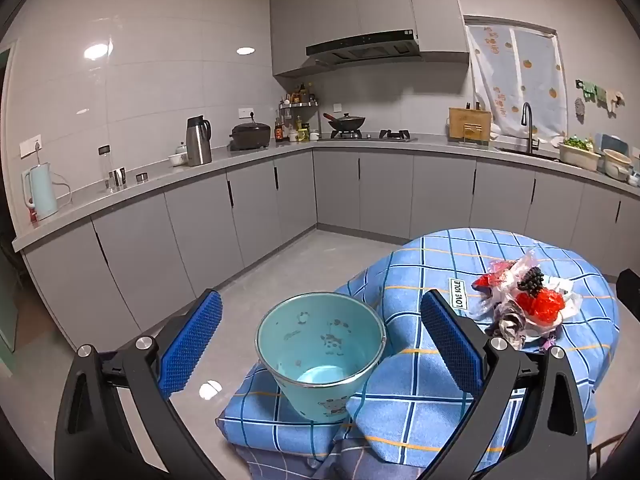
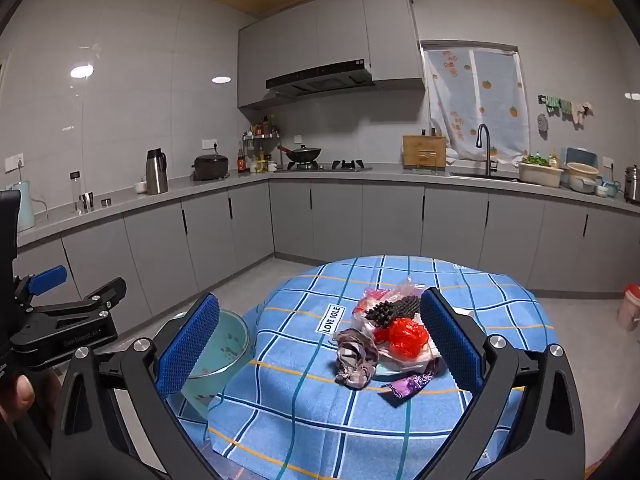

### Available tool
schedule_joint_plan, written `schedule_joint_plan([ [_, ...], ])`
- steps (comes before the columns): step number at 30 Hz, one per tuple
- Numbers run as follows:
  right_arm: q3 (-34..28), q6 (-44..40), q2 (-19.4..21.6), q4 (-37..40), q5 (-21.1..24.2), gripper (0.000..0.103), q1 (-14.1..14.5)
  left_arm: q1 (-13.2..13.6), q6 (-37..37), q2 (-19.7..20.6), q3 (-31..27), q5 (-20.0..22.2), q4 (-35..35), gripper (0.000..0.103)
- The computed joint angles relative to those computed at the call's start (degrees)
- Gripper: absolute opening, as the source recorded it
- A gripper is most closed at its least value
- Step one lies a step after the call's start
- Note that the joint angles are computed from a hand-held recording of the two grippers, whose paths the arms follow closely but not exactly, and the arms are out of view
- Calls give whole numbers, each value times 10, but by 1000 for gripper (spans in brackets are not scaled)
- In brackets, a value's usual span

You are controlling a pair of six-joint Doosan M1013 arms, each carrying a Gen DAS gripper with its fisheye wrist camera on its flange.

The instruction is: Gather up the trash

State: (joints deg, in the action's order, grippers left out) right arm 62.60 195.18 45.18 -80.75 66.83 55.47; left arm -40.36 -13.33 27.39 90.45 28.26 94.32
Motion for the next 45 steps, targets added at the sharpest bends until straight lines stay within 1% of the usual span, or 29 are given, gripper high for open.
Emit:
schedule_joint_plan([
  [1, 1, 1, -1, 0, 0, 99, 0, 0, -19, 0, 2, 1, 16, 98],
  [2, -3, -12, -1, 18, -2, 99, -1, 0, -20, 0, 3, 2, 17, 98],
  [3, -3, -13, -1, 18, -2, 99, 0, -1, -20, -1, 3, 3, 18, 98],
  [5, -3, -15, -1, 22, -3, 99, -1, 1, -9, -1, 1, -2, 7, 98],
  [13, -2, -8, 0, 15, -1, 99, 1, 3, -9, -2, 1, -3, 11, 98],
  [20, 1, -8, -1, 16, -4, 99, -2, 9, 1, -2, -2, -8, 4, 98],
  [22, 1, -6, -1, 16, -4, 99, -2, 3, -4, -5, 2, -3, 9, 98],
  [29, 2, -4, -2, 13, -1, 99, -1, 7, 3, -5, -3, -6, 5, 98],
  [30, 2, -4, -2, 13, 0, 99, -1, 0, -17, -4, 4, 3, 21, 98],
  [31, 2, -4, -3, 13, 0, 99, -1, -1, -19, -5, 5, 4, 24, 98],
  [45, 10, 4, -6, 12, -2, 99, 0, -1, -32, -5, 8, 8, 36, 98],
])
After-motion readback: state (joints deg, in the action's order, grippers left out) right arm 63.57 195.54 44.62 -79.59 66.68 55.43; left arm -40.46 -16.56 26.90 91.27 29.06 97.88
